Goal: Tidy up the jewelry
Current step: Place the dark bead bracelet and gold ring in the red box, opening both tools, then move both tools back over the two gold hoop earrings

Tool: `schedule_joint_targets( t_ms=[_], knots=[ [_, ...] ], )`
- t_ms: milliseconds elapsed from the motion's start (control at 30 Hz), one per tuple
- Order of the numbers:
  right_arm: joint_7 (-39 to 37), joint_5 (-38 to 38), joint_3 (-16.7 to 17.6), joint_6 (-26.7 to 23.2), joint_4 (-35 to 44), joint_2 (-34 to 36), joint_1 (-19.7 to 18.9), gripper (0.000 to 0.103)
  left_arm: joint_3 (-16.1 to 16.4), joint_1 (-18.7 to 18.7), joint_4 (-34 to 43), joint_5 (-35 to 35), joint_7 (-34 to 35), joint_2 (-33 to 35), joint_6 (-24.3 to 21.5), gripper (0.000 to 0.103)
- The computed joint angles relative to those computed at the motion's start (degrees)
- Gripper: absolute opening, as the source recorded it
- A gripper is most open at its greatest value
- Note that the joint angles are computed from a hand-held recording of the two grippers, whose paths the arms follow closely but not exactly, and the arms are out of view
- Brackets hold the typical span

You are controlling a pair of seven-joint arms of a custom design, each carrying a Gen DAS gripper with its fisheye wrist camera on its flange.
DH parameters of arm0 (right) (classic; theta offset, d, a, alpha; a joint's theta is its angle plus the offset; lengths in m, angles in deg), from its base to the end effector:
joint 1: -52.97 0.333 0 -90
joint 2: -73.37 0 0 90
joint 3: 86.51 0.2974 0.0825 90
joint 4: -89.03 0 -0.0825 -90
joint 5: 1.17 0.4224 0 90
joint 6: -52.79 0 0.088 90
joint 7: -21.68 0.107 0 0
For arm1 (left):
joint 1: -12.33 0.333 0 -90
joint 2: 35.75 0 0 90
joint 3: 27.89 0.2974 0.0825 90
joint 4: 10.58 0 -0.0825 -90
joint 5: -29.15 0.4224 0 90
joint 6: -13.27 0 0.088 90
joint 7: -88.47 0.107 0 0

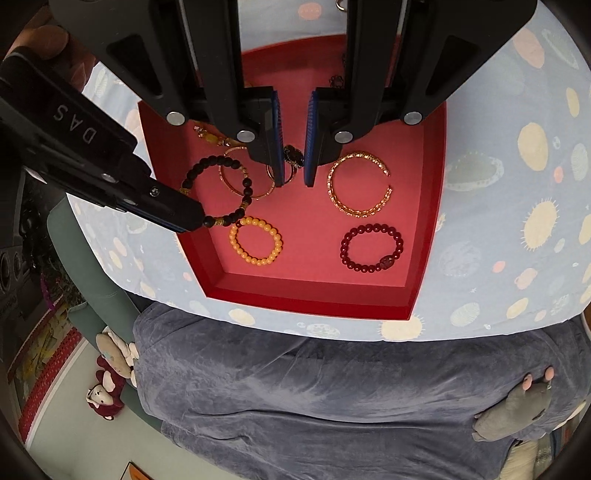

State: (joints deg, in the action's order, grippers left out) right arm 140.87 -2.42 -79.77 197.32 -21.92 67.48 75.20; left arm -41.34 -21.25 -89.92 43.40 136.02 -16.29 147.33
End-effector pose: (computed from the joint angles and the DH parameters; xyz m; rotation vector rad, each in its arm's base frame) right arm 0.5384 0.3013 0.5801 -1.7606 1.7377 -0.2803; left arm 0.5266 -0.5183 0.5721 -1.8452 2.1611 -0.9153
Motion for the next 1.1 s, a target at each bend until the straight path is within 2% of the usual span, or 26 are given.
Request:
schedule_joint_targets(
  t_ms=[233,567,600,667,733,767,833,1100],
  knots=[
    [-0.12,-0.69,-0.35,-0.92,1.32,3.64,-0.8,0.008,0.66,-0.43,3.23,-0.44,1.35,4.06,-2.09,0.01],
    [2.58,-7.17,-0.31,-3.79,1.77,4.88,-1.47,0.009,1.18,-0.84,2.29,-0.26,1.03,4.25,-2.33,0.011],
    [3.14,-7.81,-0.3,-3.74,1.44,4.54,-1.5,0.014,1.63,-1.22,2.19,0.74,0.06,4.16,-2.25,0.012],
    [3.99,-8.54,-0.27,-3.44,0.8,3.69,-1.54,0.02,2.01,-1.53,1.31,2.15,-1.39,3.43,-1.71,0.033],
    [4.93,-8.95,-0.21,-2.81,-0.28,2.36,-1.56,0.033,2.2,-1.65,0.38,3.44,-2.69,2.52,-1.21,0.041],
    [5.28,-9.14,-0.12,-2.63,-0.57,1.88,-1.53,0.034,2.11,-1.57,0.12,3.84,-2.86,2.14,-1.08,0.043],
    [5.45,-9.48,0.06,-2.7,-1.27,0.71,-1.39,0.036,2.0,-1.55,-0.36,4.67,-3.66,1.39,-1.35,0.047],
    [6.99,-10.32,0.94,-2.89,-5.37,-5.04,-0.65,0.043,0.36,-1.13,-5.34,7.12,-5.79,-3.96,-0.94,0.048]
  ],
)
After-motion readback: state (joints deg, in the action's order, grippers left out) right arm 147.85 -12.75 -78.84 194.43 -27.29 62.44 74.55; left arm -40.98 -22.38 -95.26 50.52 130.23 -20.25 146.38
